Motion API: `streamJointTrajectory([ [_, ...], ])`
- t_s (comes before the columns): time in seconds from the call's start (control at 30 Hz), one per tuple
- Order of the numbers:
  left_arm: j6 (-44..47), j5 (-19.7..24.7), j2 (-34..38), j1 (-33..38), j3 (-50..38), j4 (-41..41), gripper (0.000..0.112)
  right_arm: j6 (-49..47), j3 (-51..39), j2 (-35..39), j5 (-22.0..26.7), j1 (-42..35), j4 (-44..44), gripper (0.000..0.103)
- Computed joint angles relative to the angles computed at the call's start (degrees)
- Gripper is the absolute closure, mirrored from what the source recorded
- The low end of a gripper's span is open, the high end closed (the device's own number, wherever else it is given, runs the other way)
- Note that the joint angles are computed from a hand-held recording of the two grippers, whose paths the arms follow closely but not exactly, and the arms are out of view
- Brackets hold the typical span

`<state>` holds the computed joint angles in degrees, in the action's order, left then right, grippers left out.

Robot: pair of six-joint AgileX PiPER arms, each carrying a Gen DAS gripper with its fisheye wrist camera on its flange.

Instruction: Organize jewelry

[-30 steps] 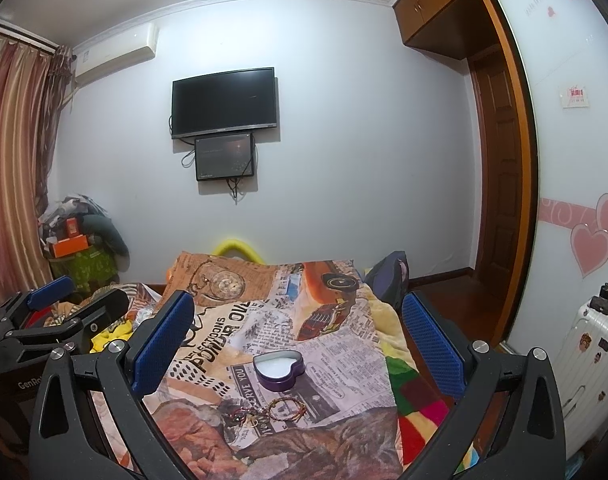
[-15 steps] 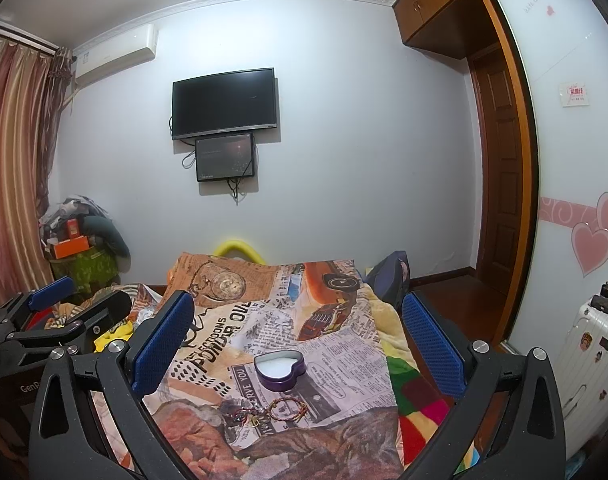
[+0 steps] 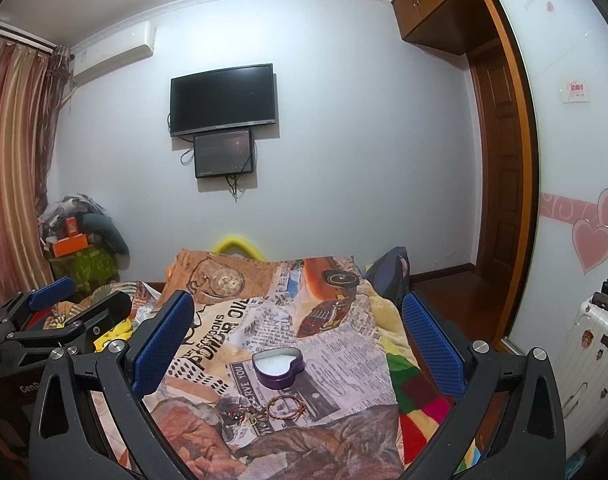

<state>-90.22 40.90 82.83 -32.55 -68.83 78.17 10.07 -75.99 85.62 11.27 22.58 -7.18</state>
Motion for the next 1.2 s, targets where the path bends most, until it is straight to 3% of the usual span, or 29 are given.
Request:
streamJointTrajectory([
  [0.27,5.9,-2.3,3.5,3.2,-3.6,-5.8,0.009,-4.1,-2.1,2.8,1.5,-1.3,4.4,0.000],
  [0.53,14.4,-5.8,9.4,8.9,-7.5,-15.4,0.009,-9.9,-7.2,8.6,6.4,-3.4,10.1,0.000],
  [0.77,33.3,-10.1,17.9,17.3,-14.2,-37.1,0.009,-9.2,-13.5,16.7,13.0,-4.5,8.2,0.000],
  [1.03,51.0,-7.2,27.9,22.9,-20.7,-55.4,0.031,-11.8,-21.4,25.8,21.6,-5.4,9.7,0.000],
  [1.2,56.3,-5.0,32.0,22.8,-23.8,-59.6,0.042,-15.1,-24.3,29.8,25.4,-6.2,13.0,0.004],
])
